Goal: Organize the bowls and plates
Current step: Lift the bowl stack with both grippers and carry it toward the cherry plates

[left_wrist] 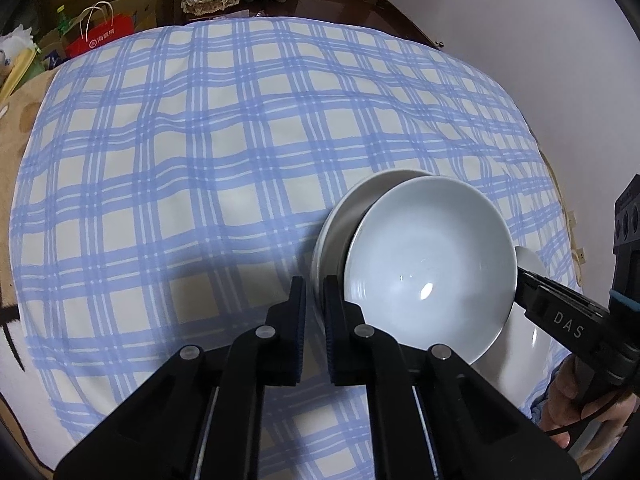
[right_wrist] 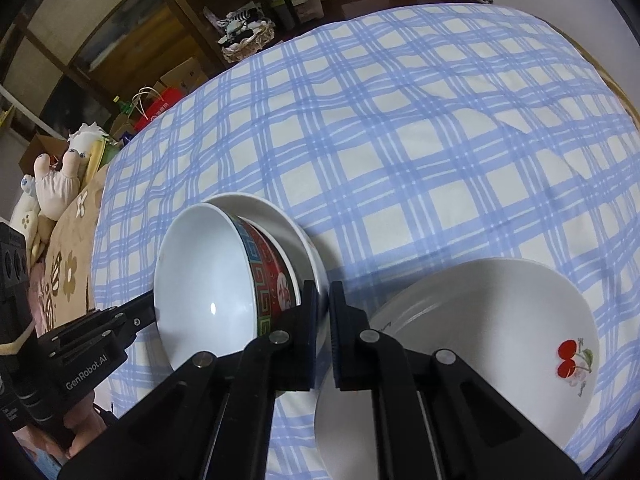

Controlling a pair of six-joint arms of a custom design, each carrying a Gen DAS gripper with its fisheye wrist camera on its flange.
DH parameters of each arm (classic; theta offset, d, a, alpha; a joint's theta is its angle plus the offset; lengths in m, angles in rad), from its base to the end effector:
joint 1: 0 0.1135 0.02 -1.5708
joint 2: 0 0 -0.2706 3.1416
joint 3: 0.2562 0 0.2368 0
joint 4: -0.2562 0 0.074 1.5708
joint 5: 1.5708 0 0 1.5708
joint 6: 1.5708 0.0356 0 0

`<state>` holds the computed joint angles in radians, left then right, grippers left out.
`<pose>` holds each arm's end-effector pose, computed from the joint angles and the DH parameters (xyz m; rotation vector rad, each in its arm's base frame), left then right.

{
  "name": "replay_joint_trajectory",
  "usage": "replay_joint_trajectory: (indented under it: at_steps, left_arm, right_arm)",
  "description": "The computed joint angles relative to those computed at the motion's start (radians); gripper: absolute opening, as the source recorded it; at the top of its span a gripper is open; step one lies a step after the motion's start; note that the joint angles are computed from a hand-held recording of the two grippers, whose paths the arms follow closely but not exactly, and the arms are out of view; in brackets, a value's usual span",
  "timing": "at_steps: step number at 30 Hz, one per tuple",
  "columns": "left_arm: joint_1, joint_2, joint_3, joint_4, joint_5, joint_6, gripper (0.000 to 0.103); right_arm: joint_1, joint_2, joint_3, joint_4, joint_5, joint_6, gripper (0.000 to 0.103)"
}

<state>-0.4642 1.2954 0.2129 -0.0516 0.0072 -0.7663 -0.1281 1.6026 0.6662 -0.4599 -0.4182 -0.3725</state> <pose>0.1369 -0.0688 0.1004 -0.4141 2.7352 -0.3624 0.2312 -0.0152 0.1301 -0.3964 2.7979 0.5196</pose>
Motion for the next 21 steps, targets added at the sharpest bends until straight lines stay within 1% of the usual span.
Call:
replay_joint_trajectory:
  at_steps: [4,10,16,18,21]
  left_arm:
    - [-0.018,0.001,0.004,-0.006,-0.019,-0.017,0.008]
    - [0.019,-0.008,-0.006,-0.001,0.02,-0.023,0.009]
    - [-0.007,-0.009,-0.003,-0.008,-0.012,-0.036,0.009]
    - [-0.002,-0.008,-0.004,-0.008,-0.012,-0.049,0.009]
    - [-0.035,-0.008,-0.001,-0.014,-0.046,-0.069,0.009]
  right_arm:
    - [0.016,-0.004,-0.005,0.011,0.015,0.025,0.009]
    - [0.01,0.018,0.013,-0.004,0.006,0.028,0.01]
    - [0.021,0.009,0.009,-0.005,0.018,0.063,0.01]
    - [0.019,0.005,0.0,0.008,0.015,0.068,0.01]
    - [0.006,0.001,-0.019,0.035,-0.001,0.083,0.01]
